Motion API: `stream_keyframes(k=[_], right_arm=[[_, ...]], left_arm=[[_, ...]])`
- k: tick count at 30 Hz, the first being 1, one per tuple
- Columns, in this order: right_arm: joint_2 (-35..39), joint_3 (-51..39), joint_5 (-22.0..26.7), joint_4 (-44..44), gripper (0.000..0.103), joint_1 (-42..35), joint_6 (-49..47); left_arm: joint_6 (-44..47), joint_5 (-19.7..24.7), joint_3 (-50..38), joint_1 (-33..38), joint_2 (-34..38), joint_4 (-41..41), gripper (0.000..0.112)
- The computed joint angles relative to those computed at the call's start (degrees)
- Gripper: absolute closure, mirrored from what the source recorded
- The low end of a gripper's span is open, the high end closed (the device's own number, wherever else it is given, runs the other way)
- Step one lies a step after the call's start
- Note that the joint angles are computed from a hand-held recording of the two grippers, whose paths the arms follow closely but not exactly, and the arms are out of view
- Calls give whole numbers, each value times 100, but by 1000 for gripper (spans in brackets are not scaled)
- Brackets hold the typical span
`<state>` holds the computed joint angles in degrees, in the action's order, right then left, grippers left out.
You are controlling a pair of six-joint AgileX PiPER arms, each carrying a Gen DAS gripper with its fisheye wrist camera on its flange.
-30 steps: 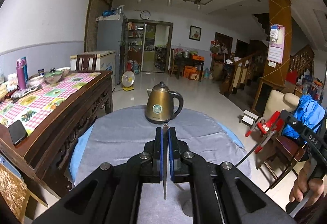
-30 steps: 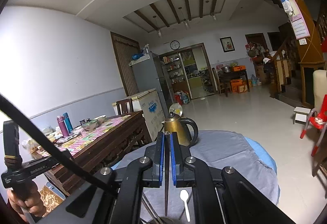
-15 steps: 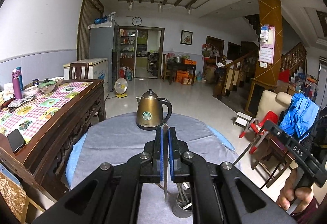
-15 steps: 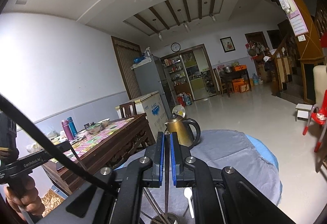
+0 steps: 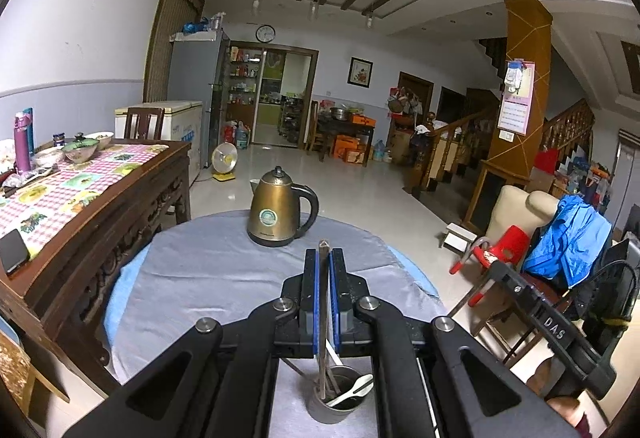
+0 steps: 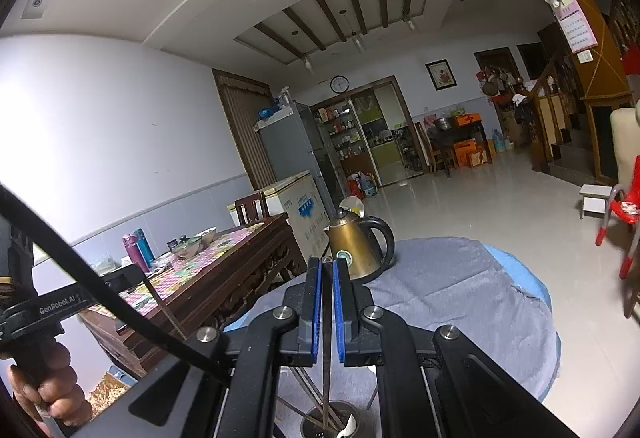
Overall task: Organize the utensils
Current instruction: 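Lift both held chopsticks up and carry them over the metal cup, then lower the chopsticks into the metal cup and open both tools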
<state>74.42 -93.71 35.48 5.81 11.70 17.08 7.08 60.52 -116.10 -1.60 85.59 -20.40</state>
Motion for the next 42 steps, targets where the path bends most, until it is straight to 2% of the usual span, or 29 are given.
stream_keyframes(k=[16, 27, 42], right_arm=[[-260, 564, -108, 55, 97, -7, 203], [-365, 891, -143, 79, 97, 46, 300], [-314, 893, -13, -61, 97, 236, 460]], left_arm=[[-493, -185, 498, -633, -193, 525, 107], [-666, -184, 638, -665, -164, 656, 107], [-785, -216, 987, -461, -176, 472, 107]])
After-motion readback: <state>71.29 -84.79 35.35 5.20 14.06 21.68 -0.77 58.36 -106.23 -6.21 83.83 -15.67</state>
